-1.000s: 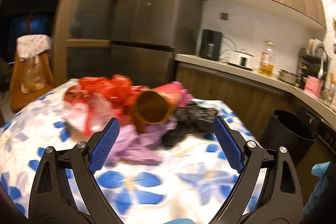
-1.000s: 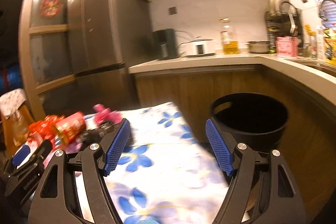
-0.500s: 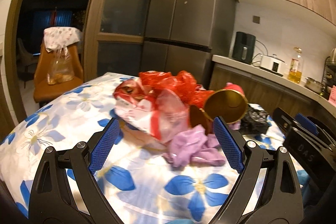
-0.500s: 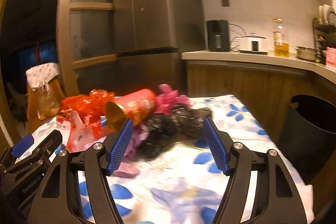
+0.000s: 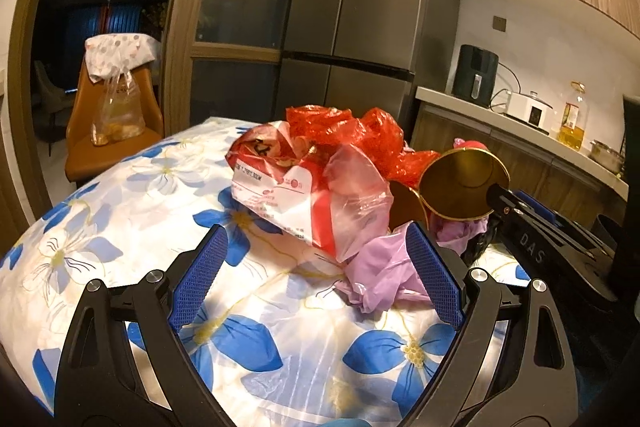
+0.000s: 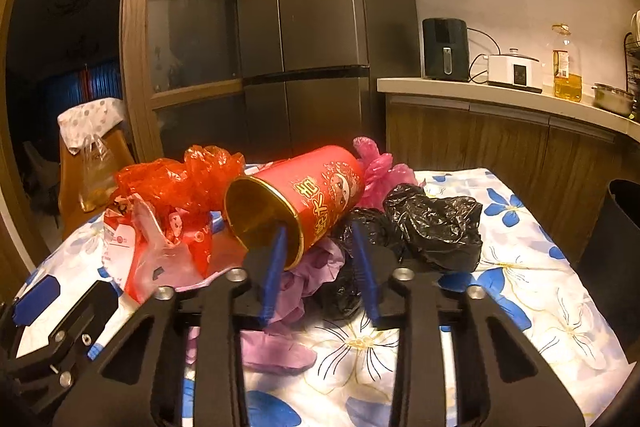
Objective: Collect trash
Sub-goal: 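Grasp the red can with the right tool while the left tool grasps a pink bag, then carry the red can and pink bag over the black trash bin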
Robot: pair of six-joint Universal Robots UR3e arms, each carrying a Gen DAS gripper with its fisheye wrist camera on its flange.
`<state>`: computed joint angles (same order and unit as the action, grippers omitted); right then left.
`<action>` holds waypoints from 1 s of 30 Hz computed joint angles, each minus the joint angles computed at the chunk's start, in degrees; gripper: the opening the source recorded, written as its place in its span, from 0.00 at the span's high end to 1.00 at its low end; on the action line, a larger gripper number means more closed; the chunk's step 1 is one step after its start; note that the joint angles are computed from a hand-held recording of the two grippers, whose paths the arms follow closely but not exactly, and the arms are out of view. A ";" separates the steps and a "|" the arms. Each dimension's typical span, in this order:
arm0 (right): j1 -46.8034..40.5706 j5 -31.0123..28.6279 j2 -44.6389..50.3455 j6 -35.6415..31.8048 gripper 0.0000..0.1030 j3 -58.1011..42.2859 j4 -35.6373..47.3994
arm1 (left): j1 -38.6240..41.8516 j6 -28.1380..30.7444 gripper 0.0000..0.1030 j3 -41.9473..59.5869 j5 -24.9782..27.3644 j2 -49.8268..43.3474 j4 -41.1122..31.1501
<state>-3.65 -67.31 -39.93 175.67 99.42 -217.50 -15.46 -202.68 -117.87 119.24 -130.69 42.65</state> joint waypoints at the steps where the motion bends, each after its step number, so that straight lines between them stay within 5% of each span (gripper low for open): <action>1: -0.02 -0.13 0.05 -0.05 0.81 -0.14 0.16 | 0.02 -0.06 0.14 0.30 -0.39 -0.12 -0.29; 6: -1.10 0.32 0.02 -0.08 0.94 0.47 -0.69 | -0.42 -0.48 0.14 2.73 -1.46 -1.17 -2.48; 12: -4.53 2.58 -2.04 1.32 0.96 5.35 -6.31 | -0.27 -0.71 0.20 6.73 -4.52 -2.15 -9.03; 17: -8.33 5.58 -5.05 2.52 0.96 10.73 -10.05 | 1.10 -1.14 0.40 8.27 -8.35 -1.98 -14.64; 22: -12.76 8.89 -8.17 2.12 0.97 17.38 -13.96 | 2.78 -1.46 0.77 8.25 -13.35 -1.61 -17.98; 25: -14.50 9.92 -9.24 2.04 0.97 19.97 -15.16 | 2.28 -1.27 0.91 8.31 -13.36 -1.66 -18.19; 30: -17.96 12.25 -11.04 0.80 0.97 24.32 -16.85 | 0.09 -1.65 0.98 5.35 -11.82 -0.52 -13.11</action>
<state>-21.61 -55.06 -50.97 176.47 123.74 -234.35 -15.37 -204.33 -112.52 107.42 -131.21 29.54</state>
